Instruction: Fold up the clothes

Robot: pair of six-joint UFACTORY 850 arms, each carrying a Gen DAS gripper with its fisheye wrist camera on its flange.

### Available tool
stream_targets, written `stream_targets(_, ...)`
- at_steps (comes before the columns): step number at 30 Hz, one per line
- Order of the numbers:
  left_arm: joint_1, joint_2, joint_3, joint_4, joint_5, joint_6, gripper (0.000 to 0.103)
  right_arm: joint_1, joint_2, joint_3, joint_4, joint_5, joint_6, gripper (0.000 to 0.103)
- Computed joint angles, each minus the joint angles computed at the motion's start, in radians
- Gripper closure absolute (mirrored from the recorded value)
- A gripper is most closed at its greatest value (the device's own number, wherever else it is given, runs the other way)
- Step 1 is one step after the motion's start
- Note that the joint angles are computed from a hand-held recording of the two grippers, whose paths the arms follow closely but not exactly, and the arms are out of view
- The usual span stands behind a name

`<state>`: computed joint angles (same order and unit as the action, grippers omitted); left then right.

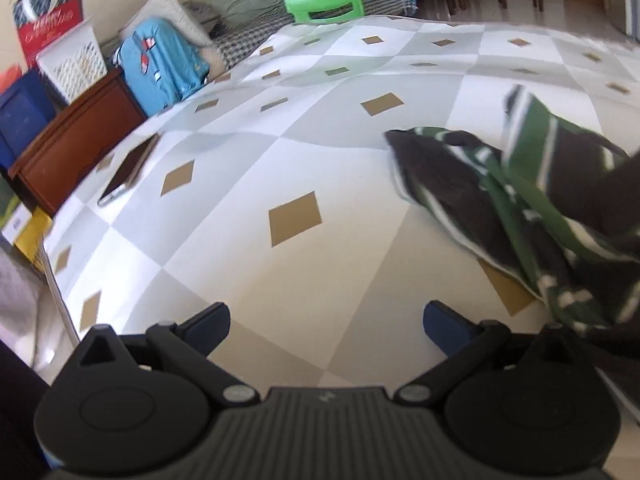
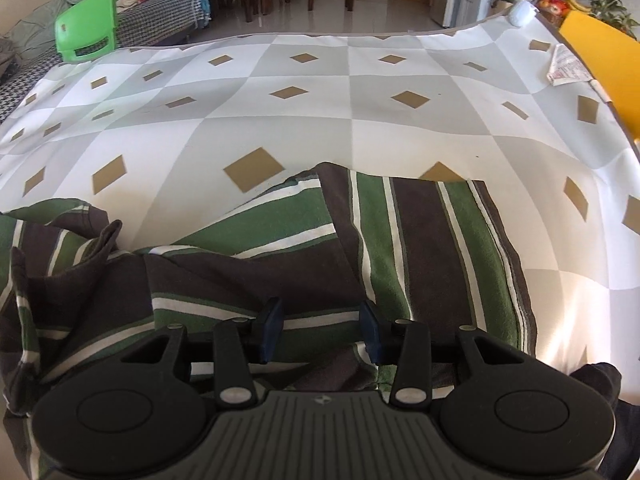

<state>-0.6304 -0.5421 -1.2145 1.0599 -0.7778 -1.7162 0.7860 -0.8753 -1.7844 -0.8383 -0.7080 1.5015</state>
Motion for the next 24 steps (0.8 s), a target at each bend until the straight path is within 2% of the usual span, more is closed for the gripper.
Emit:
stream_targets(2, 0.014, 0.013, 0.011, -0.024, 0.025, -0.007, 0.000, -0.004, 0.006, 0.006, 0.004, -0.024, 0.025, 0.064)
stream_targets(4, 0.009, 0.013, 0.013, -0.016, 0.009, -0.008, 0.000, -0.006, 0.019, 0.025, -0.005, -0.018, 0.061, 0.064)
stream_targets(9, -0.002, 0.024, 0.023, 0.007, 0.038, -0.010, 0.000, -0.026, 0.089, 0.123, -0.061, 0.128, 0.251, 0.062)
stream_targets(13, -0.011, 0.051, 0.042, 0.057, 0.100, -0.041, 0.000, -0.028, 0.127, 0.176, -0.210, 0.235, 0.385, 0.062)
stream_targets(16, -0.027, 0.088, 0.072, 0.169, 0.178, -0.108, 0.000, -0.024, 0.122, 0.164, -0.219, 0.276, 0.349, 0.061)
stream_targets(20, -0.061, 0.122, 0.103, 0.381, 0.260, -0.205, 0.000, -0.020, 0.095, 0.120, -0.108, 0.234, 0.243, 0.061)
stream_targets(24, -0.082, 0.125, 0.101, 0.541, 0.330, -0.261, 0.000, -0.021, 0.089, 0.112, -0.088, 0.227, 0.232, 0.061)
